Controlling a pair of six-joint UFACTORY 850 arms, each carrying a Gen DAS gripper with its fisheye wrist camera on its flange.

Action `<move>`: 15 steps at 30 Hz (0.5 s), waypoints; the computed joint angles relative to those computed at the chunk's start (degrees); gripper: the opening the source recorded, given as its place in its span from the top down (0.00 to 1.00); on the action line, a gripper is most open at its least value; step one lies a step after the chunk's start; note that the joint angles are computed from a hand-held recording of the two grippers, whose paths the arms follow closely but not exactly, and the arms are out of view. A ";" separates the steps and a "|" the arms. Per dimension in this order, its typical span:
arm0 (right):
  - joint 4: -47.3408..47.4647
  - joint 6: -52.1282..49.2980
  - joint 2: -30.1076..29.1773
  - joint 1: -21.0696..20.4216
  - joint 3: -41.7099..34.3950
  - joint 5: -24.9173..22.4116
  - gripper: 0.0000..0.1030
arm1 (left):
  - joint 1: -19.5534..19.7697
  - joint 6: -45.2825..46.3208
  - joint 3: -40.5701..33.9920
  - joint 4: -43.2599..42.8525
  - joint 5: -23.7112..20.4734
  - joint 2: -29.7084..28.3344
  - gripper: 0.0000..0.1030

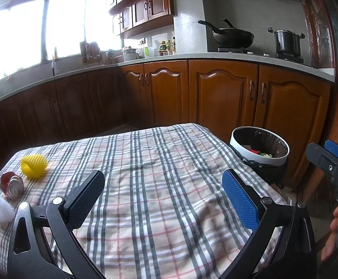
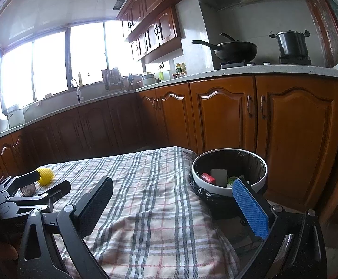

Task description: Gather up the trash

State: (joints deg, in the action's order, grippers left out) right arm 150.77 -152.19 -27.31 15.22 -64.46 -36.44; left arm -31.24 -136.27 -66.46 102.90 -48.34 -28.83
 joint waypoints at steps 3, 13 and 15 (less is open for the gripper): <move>-0.19 0.17 0.02 -0.06 -0.07 0.01 0.00 | 0.01 -0.04 0.02 0.07 -0.04 0.00 0.00; -0.79 0.66 0.20 -0.18 -0.06 -0.12 0.00 | 0.09 0.09 0.12 0.37 0.06 0.03 0.00; -0.95 0.88 0.24 -0.17 -0.10 -0.07 0.00 | 0.13 0.06 0.14 0.49 0.15 0.05 0.00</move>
